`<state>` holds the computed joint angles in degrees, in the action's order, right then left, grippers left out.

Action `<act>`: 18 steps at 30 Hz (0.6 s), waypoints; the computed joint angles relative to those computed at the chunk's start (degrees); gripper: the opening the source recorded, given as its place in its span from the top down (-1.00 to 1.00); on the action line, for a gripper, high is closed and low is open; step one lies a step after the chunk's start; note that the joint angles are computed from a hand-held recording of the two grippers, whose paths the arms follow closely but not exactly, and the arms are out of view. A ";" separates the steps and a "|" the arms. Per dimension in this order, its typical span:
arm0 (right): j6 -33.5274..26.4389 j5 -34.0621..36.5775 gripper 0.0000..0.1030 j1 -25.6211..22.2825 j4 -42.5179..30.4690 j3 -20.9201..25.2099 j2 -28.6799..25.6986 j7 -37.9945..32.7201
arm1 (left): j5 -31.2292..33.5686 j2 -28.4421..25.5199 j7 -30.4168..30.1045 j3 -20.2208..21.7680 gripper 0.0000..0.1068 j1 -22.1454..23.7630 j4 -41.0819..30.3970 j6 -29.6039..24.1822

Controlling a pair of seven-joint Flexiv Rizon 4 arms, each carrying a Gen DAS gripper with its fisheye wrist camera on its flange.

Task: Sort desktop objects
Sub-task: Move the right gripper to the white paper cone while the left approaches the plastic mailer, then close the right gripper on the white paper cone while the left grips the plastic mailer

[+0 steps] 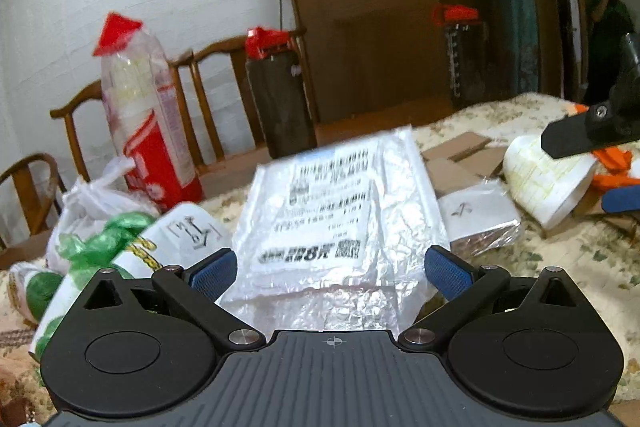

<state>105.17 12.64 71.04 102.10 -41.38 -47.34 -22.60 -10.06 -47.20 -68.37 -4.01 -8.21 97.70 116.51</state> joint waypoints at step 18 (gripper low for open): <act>0.12 0.30 0.94 -1.71 -4.35 0.13 -5.02 -0.99 | 9.69 0.75 -1.93 -7.00 0.63 7.23 0.98 -1.03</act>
